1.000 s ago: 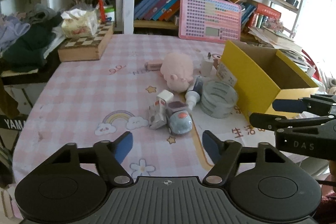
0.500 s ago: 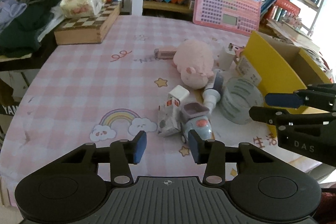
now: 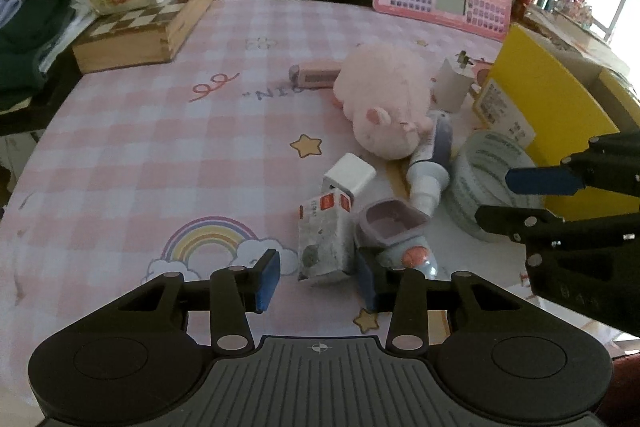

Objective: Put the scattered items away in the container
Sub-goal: 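Reach the left tool to the white card package while right tool approaches tape roll, then grasp the card package with left tool while right tool grasps the clear tape roll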

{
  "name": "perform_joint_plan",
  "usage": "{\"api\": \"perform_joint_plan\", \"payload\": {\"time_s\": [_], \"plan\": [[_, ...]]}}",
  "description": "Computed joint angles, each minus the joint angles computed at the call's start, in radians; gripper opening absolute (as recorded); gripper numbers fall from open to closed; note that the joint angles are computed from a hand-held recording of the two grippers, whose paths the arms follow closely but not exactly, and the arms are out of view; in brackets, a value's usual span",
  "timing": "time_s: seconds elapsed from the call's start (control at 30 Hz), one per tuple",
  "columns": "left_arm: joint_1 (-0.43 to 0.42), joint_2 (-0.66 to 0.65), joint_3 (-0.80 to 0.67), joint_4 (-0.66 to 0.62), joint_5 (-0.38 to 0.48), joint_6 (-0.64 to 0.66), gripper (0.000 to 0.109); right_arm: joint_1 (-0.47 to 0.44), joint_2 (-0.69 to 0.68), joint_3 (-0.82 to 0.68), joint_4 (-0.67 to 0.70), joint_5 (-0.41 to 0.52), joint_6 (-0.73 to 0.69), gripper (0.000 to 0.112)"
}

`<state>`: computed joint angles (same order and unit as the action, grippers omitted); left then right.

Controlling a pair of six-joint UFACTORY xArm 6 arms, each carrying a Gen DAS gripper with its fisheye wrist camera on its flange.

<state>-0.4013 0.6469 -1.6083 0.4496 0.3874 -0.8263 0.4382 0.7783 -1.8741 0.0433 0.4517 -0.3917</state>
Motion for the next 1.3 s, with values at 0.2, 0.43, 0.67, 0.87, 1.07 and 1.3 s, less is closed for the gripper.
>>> {"api": "perform_joint_plan", "payload": {"time_s": [0.2, 0.43, 0.67, 0.87, 1.07, 1.3], "plan": [[0.005, 0.040, -0.053, 0.006, 0.024, 0.012, 0.038, -0.002, 0.065, -0.110, 0.003, 0.086, -0.013, 0.026], [0.008, 0.061, -0.094, -0.004, 0.046, 0.073, 0.038, -0.007, 0.119, -0.206, 0.039, 0.166, -0.048, 0.025], [-0.010, 0.085, -0.133, -0.107, 0.098, 0.217, 0.038, -0.014, 0.151, -0.265, 0.067, 0.209, -0.074, 0.022], [-0.009, 0.111, -0.175, -0.086, 0.119, 0.195, 0.038, -0.018, 0.172, -0.302, 0.080, 0.230, -0.092, 0.020], [0.002, 0.110, -0.170, -0.086, 0.103, 0.156, 0.028, -0.023, 0.248, -0.433, 0.082, 0.305, -0.101, 0.010], [0.014, 0.049, -0.100, 0.070, 0.032, -0.053, 0.028, -0.034, 0.183, -0.314, 0.169, 0.169, -0.133, 0.008]]}}
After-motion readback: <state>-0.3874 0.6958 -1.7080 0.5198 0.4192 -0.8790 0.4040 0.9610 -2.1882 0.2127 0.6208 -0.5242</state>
